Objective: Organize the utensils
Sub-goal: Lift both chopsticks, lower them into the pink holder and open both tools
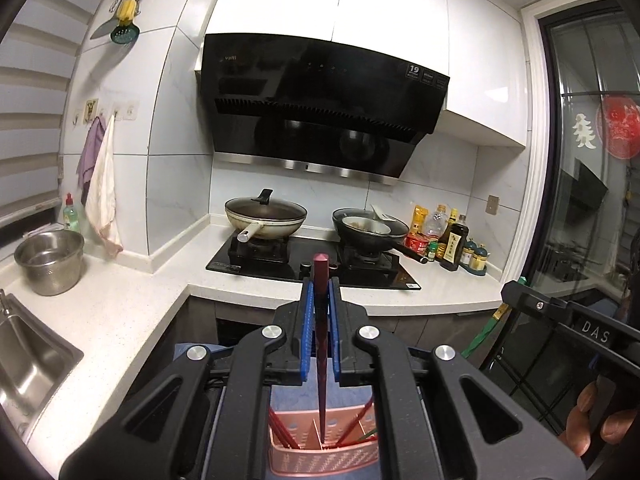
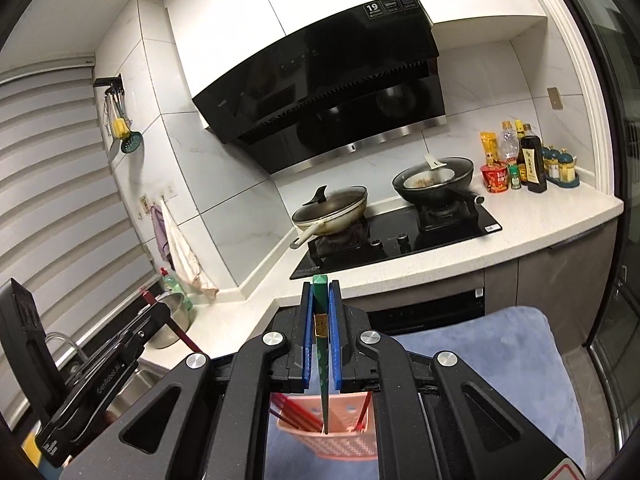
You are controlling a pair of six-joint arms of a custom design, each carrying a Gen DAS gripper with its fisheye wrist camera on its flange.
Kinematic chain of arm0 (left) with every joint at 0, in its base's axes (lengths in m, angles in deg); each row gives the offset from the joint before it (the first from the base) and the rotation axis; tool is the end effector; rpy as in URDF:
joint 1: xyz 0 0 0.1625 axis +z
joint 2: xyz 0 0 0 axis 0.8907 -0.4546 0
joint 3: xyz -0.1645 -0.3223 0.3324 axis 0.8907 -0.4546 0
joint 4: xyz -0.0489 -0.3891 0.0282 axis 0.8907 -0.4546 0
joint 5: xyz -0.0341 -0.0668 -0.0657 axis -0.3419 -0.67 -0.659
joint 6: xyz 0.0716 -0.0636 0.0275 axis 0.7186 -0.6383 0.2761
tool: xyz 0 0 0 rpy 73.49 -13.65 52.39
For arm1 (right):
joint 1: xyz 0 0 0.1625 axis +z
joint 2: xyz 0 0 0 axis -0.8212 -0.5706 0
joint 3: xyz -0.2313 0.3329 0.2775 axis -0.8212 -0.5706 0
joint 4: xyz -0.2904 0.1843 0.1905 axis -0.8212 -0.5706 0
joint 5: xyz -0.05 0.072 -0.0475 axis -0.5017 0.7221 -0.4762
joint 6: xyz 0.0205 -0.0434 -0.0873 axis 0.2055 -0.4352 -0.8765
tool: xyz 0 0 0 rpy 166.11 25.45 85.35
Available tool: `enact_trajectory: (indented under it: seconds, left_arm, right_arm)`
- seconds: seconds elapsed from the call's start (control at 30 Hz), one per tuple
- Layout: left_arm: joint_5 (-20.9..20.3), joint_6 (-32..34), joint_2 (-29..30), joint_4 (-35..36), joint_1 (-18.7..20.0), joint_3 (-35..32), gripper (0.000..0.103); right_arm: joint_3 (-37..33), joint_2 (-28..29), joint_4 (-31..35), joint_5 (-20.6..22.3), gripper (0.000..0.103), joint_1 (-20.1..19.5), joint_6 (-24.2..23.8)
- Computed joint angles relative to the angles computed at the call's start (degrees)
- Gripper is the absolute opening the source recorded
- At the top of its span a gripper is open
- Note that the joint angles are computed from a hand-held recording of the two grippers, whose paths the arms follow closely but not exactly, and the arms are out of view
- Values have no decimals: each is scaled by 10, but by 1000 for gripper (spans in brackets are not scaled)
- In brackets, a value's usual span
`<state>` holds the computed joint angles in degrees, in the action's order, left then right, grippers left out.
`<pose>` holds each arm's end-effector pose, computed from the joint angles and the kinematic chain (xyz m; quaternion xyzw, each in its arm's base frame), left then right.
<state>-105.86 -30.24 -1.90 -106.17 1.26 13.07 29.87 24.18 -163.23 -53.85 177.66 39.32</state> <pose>-0.2437 -0.8338 0.4848 0.4017 0.7954 -0.4494 0.0634 0.5339 -0.7318 0.1927 0.0349 -0.7424 0.6291 0.2277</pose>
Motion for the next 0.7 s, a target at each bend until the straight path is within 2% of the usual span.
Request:
enact_trajectory:
  seconds: [0.23, 0.37, 0.7]
  left_arm:
    - [8, 12, 33, 8, 8, -42, 7]
    - [15, 10, 49, 22, 13, -58, 7]
    - [39, -2, 72, 53, 25, -78, 7]
  right_arm:
    - [-65, 27, 56, 4, 7, -19, 14]
    - [-58, 26, 79, 8, 7, -32, 46]
    - [-41, 27, 110, -3, 7, -50, 76]
